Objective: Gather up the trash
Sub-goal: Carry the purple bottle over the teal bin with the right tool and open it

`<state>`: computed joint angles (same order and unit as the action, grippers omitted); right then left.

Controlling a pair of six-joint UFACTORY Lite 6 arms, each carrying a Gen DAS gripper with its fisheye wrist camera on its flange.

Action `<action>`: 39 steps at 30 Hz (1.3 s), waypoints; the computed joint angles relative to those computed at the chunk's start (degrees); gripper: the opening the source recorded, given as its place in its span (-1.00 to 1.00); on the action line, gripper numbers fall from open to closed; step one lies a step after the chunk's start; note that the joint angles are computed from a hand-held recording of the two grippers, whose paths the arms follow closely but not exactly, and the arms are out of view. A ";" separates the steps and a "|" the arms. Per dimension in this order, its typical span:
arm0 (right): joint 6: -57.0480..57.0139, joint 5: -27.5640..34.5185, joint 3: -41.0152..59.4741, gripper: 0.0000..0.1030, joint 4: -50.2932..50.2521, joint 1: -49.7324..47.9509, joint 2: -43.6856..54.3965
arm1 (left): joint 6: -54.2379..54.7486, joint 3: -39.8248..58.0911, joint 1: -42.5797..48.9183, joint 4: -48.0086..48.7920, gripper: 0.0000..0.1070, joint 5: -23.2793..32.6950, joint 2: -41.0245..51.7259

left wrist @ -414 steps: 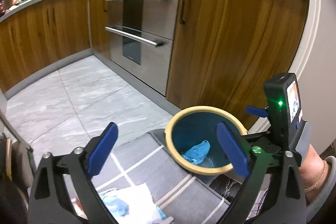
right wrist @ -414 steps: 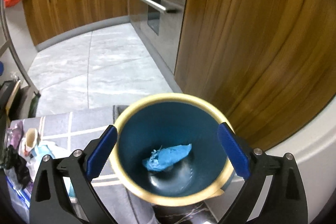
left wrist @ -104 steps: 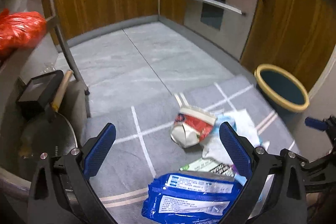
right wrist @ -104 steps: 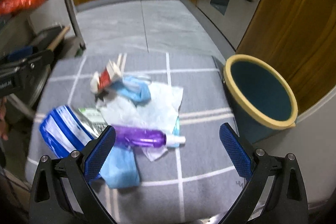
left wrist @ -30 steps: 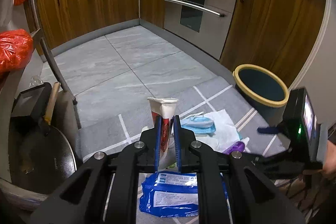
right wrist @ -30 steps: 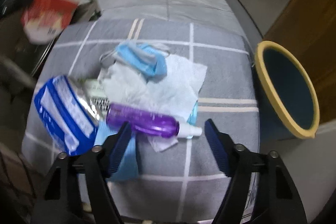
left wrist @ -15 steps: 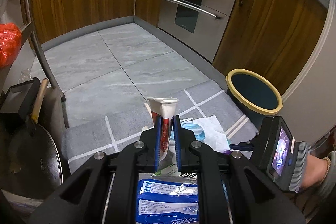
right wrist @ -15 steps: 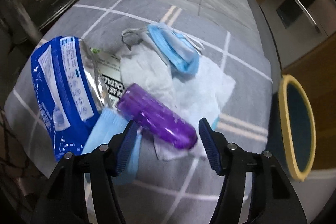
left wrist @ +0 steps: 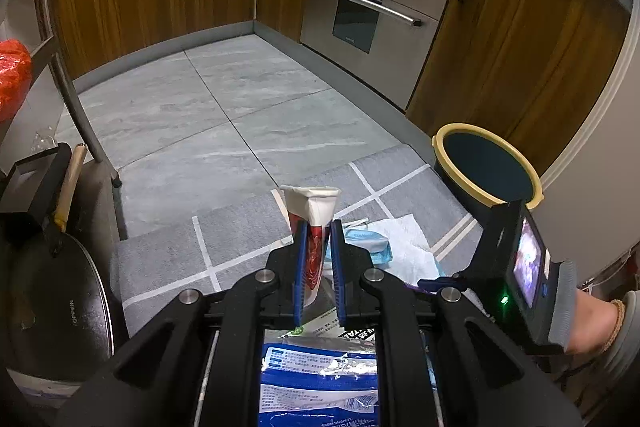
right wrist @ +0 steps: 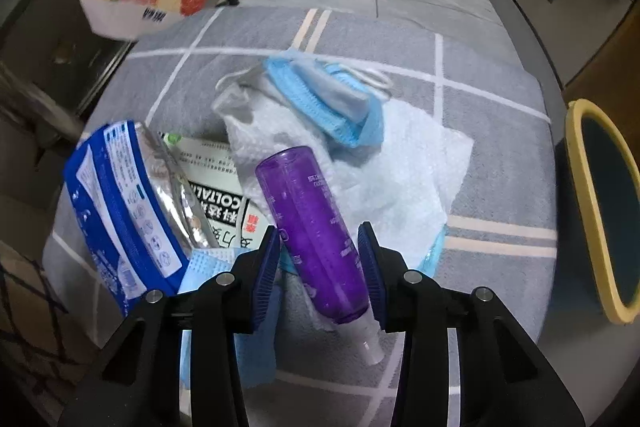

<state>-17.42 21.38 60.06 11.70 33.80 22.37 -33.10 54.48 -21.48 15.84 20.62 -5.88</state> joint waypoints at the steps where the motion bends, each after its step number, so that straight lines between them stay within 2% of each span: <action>1: 1.62 0.33 0.17 -0.23 -2.07 0.74 0.59 | 0.06 0.03 -0.09 0.01 -0.79 -0.05 0.30; 3: 4.30 0.04 -0.20 -0.27 -5.13 1.77 -0.17 | -0.78 0.15 -0.39 1.07 -0.79 0.04 0.70; 10: 3.43 2.20 -0.59 -0.32 -0.78 0.01 -6.67 | -3.14 0.55 -0.93 3.21 -0.79 0.17 1.17; 20: 6.12 4.27 1.84 -0.34 -1.65 -5.15 -13.43 | -5.86 2.08 -2.82 5.77 -0.79 -0.34 2.47; 30: -0.44 11.05 6.77 -0.34 3.23 -14.00 -19.36 | -9.88 6.30 -6.46 9.34 -0.79 -0.01 6.44; 39: -15.21 15.89 14.06 -0.34 13.21 -29.11 -20.52 | -11.92 11.95 -10.25 10.57 -0.79 -0.05 11.60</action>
<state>-32.63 37.26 74.12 24.92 4.69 1.86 -45.02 66.42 -31.73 26.42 20.58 5.72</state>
